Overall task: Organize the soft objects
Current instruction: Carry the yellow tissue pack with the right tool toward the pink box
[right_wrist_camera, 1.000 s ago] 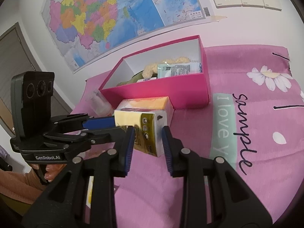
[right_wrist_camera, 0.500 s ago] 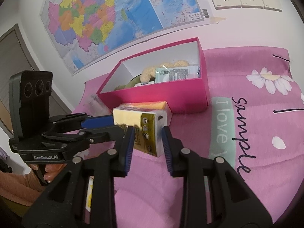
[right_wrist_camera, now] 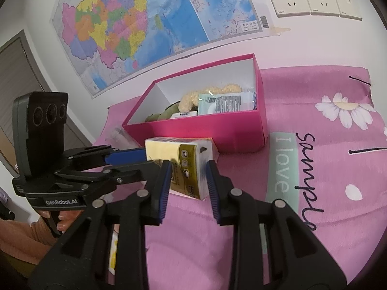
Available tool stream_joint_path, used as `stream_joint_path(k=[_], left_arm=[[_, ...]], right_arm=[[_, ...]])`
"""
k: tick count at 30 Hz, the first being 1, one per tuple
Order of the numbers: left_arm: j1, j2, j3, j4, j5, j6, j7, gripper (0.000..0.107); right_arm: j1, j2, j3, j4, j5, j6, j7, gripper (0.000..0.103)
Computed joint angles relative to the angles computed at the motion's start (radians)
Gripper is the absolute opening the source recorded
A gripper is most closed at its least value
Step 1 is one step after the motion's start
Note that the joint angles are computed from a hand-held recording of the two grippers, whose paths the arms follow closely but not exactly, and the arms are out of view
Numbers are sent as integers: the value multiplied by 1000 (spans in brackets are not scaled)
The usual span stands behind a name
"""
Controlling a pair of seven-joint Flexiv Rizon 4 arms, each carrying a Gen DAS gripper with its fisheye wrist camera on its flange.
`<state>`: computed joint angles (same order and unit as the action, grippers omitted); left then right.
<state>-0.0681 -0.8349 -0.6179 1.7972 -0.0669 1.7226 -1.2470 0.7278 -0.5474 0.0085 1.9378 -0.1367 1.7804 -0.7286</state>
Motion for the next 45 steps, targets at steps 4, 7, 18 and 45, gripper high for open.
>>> stream_joint_path(k=[4, 7, 18, 45], left_arm=[[-6, 2, 7, -3, 0, 2, -2, 33], [-8, 1, 8, -9, 0, 1, 0, 33], [-34, -2, 35, -44, -19, -11, -1, 33], [-79, -19, 70, -120, -75, -48, 9, 33]], right_arm=[[2, 0, -3, -1, 1, -1, -2, 33], [3, 0, -6, -3, 1, -3, -2, 33], [-13, -5, -5, -24, -12, -9, -11, 33], [-27, -25, -26, -74, -29, -18, -36, 33]])
